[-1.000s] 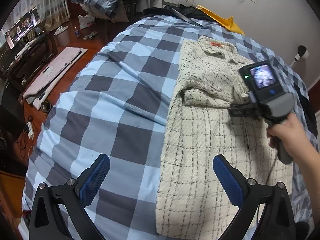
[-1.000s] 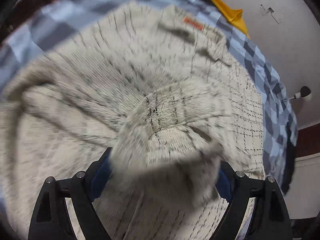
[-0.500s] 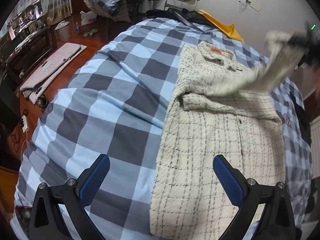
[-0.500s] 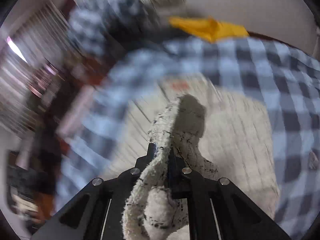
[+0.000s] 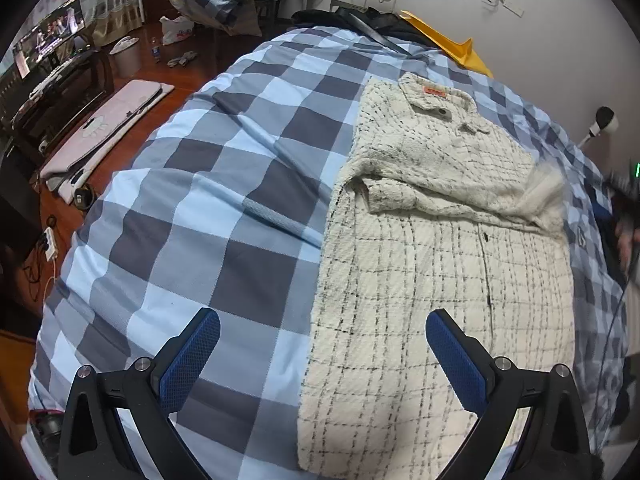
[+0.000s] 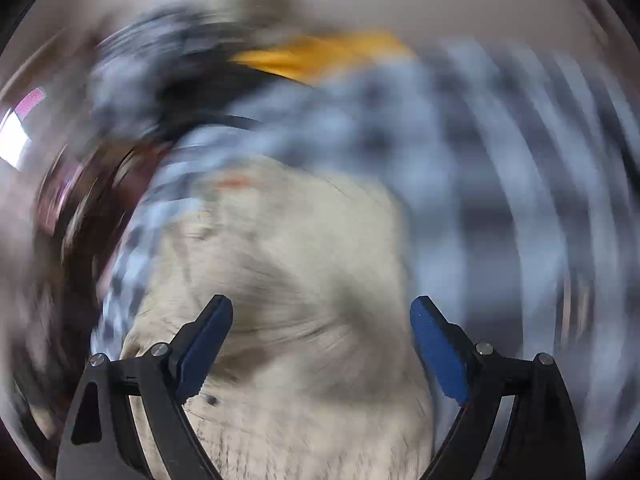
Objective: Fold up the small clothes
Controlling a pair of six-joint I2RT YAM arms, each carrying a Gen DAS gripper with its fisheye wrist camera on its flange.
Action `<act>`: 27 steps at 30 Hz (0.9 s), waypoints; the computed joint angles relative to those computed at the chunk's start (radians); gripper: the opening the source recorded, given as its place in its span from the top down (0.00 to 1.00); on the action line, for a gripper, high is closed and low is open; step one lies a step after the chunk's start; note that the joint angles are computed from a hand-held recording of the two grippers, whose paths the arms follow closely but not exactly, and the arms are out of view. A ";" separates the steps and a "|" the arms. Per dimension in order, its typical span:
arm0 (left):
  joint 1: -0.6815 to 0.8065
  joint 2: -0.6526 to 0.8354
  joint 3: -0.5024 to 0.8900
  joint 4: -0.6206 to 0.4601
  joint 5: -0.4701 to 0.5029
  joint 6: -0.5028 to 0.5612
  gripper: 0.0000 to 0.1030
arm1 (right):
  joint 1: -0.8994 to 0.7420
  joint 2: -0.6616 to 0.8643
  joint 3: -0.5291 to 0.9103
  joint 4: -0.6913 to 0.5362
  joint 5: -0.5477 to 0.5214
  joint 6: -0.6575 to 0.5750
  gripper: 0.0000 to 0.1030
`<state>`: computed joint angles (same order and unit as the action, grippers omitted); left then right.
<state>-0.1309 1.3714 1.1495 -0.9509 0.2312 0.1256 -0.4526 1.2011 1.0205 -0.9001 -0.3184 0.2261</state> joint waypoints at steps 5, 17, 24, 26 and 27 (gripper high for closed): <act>-0.026 -0.005 -0.007 0.004 -0.008 -0.007 0.00 | -0.225 -0.140 -0.254 0.057 -0.039 -0.031 0.13; -0.045 0.004 -0.022 0.014 -0.053 -0.005 0.00 | 0.409 0.106 0.004 0.075 0.118 0.658 0.14; -0.043 0.017 -0.019 0.015 -0.056 0.006 0.00 | 0.430 0.389 0.140 -0.068 0.279 0.678 0.96; -0.029 0.021 -0.014 0.012 -0.037 0.000 0.00 | 0.421 0.333 0.104 -0.023 0.291 0.667 0.96; -0.025 0.021 -0.013 0.010 -0.029 -0.002 0.00 | 0.424 0.309 0.115 -0.027 0.315 0.662 0.96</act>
